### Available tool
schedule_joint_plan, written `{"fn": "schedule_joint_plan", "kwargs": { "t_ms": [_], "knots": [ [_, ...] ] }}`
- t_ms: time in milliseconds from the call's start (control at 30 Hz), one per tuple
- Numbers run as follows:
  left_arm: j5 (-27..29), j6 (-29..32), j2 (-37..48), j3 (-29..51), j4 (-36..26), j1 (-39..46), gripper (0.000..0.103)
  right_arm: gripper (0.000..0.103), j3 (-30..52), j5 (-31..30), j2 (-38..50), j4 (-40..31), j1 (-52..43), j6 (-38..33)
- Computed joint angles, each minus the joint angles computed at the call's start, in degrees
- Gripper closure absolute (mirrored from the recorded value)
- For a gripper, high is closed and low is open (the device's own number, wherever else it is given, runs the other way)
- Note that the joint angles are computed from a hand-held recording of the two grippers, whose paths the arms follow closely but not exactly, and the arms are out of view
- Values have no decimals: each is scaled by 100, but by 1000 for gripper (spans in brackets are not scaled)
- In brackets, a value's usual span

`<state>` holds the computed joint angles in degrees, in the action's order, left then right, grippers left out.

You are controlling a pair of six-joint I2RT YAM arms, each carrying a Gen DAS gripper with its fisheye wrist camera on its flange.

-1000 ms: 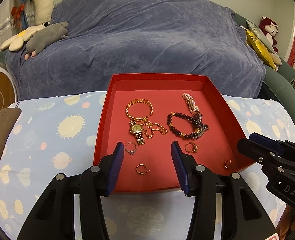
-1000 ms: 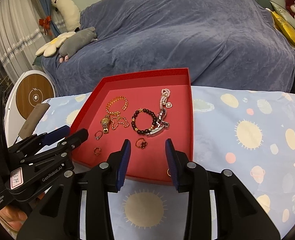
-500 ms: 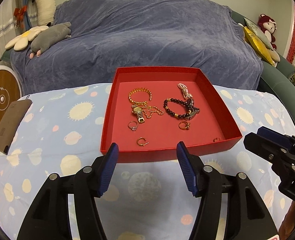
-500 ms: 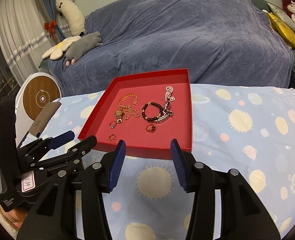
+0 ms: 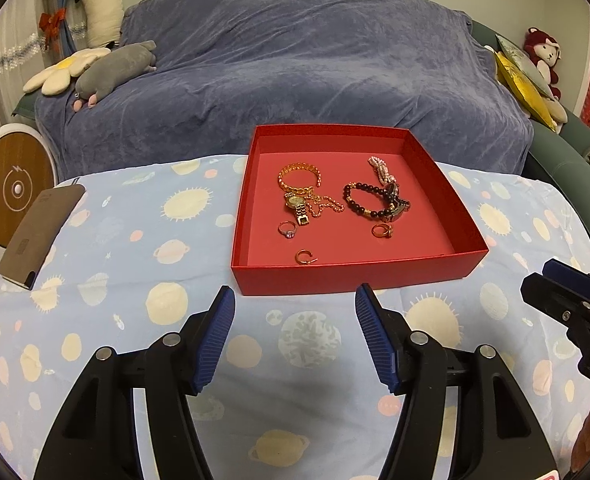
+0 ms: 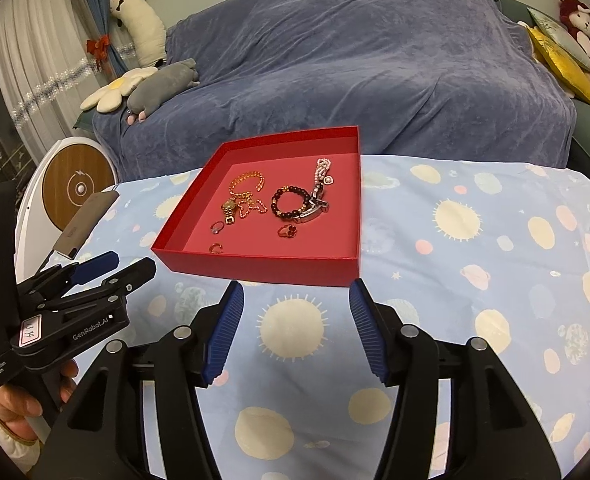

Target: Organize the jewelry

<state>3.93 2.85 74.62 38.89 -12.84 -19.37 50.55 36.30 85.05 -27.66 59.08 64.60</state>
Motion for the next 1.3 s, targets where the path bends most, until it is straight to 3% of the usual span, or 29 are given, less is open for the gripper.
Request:
{"fn": "schedule_joint_plan", "kwargs": {
  "t_ms": [300,467,1300],
  "knots": [
    [-160,-232,-311,-140,-83,-272,26,35,166,167,109,-411,214,274],
    [-305,-367,-356,-158,-122,-430,20,34,190,213,131,-547,261,388],
    [-385,-387,-407,-195,-131,-678,18,30,370,251,343,-676,351,366]
  ]
}}
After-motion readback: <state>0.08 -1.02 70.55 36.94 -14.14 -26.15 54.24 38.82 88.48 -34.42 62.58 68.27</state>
